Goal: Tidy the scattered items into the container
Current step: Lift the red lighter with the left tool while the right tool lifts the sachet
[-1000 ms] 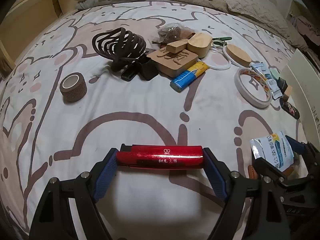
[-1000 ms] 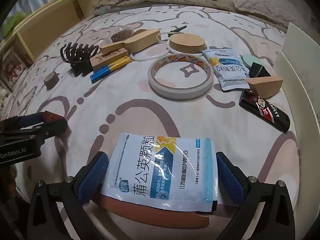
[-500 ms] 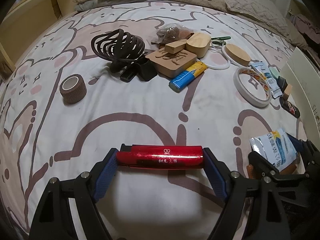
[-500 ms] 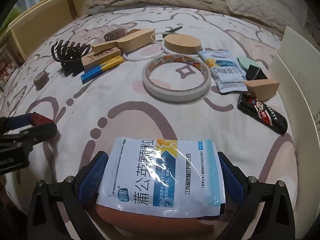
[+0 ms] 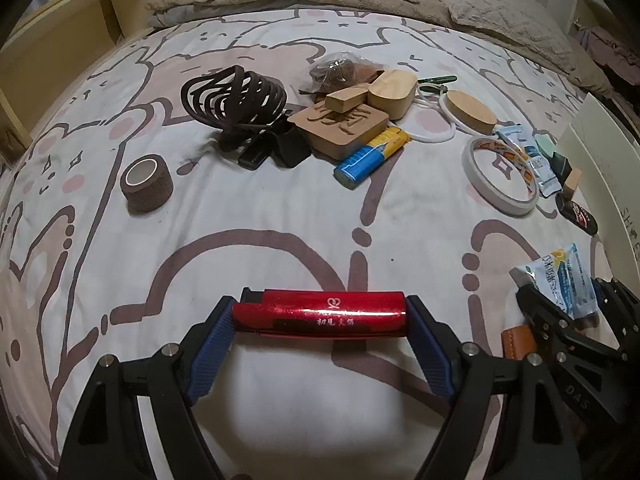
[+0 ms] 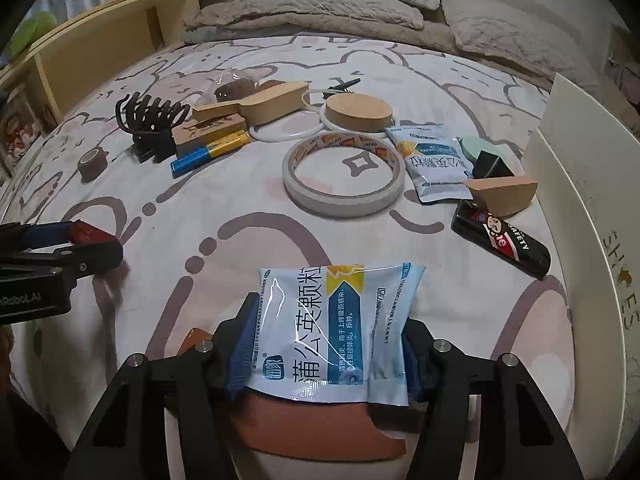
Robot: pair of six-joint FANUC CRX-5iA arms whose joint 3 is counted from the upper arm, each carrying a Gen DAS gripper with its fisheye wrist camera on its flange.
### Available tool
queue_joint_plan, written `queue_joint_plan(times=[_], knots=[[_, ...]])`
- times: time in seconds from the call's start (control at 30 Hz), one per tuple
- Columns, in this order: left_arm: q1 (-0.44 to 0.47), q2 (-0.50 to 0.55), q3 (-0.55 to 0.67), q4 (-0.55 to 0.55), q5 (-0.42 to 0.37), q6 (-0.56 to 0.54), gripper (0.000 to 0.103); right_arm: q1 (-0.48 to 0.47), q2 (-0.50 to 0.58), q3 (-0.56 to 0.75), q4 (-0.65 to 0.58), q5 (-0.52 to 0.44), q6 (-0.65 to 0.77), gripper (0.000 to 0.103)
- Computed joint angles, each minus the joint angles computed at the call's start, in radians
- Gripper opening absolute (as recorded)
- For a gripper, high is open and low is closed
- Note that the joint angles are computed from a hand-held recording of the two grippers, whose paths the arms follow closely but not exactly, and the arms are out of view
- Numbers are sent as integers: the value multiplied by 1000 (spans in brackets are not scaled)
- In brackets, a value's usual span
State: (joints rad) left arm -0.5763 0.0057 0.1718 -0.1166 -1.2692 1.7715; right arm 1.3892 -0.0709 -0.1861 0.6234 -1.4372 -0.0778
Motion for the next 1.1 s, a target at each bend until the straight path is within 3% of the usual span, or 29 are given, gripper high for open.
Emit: queue_joint_plan(times=[0.57, 1.1], knots=[[-41, -7, 29, -21, 33, -3, 83, 42, -36, -1, 81, -26, -54, 58], [-143, 2, 194, -85, 52, 16, 83, 111, -75, 45, 229, -165, -61, 58]])
